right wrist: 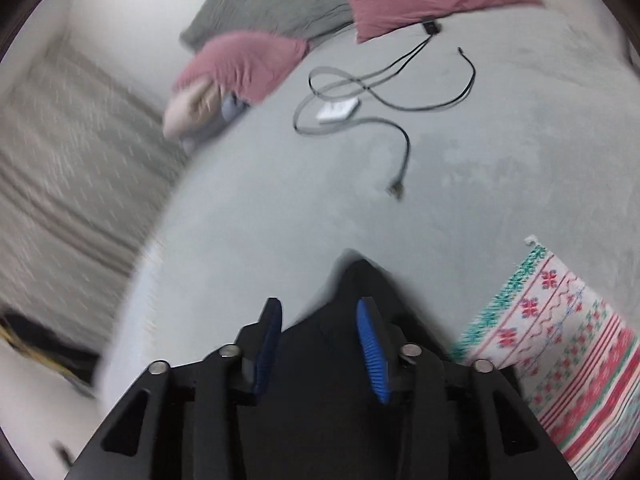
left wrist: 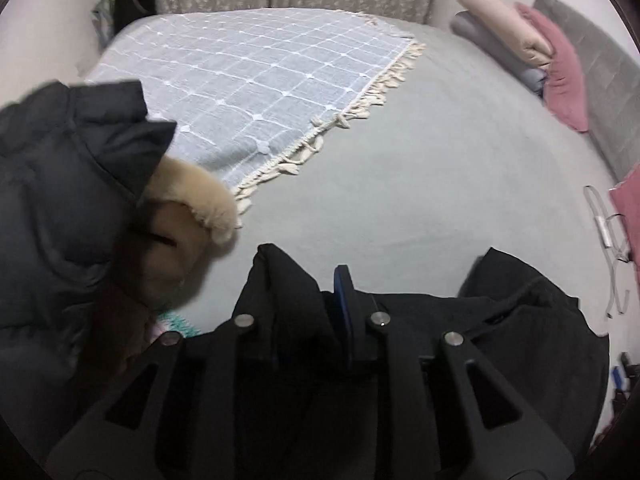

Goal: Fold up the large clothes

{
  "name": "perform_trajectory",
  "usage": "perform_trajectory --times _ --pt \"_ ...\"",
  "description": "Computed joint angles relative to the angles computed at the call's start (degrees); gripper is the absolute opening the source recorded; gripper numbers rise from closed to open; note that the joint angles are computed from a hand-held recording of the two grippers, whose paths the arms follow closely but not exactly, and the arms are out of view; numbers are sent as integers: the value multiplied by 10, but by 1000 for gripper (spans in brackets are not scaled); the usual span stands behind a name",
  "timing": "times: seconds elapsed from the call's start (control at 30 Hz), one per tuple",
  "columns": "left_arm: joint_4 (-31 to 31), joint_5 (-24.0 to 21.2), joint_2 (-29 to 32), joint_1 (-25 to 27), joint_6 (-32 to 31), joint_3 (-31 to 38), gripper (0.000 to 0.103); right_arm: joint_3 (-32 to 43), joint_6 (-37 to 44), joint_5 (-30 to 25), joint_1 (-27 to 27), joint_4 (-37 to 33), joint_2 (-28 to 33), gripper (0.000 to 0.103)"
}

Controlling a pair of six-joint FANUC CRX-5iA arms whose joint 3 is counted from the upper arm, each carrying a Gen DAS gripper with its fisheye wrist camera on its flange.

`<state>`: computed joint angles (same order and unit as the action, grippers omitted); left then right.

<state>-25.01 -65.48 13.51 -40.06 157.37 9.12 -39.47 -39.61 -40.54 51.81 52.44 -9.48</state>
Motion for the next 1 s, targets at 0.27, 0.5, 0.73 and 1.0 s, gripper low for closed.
perform_trajectory --times 0.27,0.5,0.73,1.0 --pt "-130 -33 -46 -52 50 38 70 -21 102 -72 52 -40 -22 43" --pt "-111 -37 -38 -71 18 5 85 0 232 -55 33 -107 -13 57" --pt "-125 -124 68 -90 -19 43 13 16 253 -72 39 -81 39 7" --pt "-209 -184 100 -122 36 75 4 34 160 -232 89 67 58 4"
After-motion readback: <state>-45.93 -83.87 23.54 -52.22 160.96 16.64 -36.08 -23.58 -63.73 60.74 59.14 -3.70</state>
